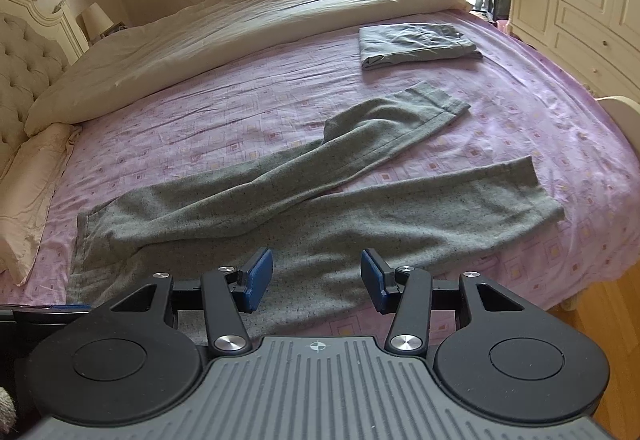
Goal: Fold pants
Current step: 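Move both grippers open over the grey trousers toward the leg hems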
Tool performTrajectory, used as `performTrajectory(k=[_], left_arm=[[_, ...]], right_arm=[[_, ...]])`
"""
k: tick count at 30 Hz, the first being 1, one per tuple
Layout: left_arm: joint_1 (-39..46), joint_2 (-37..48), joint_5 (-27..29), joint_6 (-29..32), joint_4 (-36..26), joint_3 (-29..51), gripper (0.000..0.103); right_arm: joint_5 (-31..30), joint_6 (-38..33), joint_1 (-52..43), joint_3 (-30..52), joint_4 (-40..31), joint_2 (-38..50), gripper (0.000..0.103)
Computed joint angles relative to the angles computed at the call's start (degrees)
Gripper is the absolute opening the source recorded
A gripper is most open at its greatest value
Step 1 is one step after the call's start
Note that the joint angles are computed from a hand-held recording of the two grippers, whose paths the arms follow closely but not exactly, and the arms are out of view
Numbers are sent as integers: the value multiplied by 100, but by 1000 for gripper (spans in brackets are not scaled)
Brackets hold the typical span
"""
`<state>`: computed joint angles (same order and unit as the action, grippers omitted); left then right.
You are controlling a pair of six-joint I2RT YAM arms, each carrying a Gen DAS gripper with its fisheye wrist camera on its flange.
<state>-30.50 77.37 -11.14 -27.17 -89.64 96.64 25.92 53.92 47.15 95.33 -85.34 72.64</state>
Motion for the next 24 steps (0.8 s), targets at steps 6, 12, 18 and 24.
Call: performTrajectory(k=[6,12,18,24], left_arm=[[107,-14,18,59,-14,11,84],[194,-27,57,161,5,-3,84],[426,-4,198,317,18,-5,84],[624,39,243,509,71,-50,78]], right_arm=[[45,78,84,11,-12,4,47],[51,93,93,-9,10,-4,47],[28,112,91,40,4,55,47],[6,133,75,158,51,256,47]])
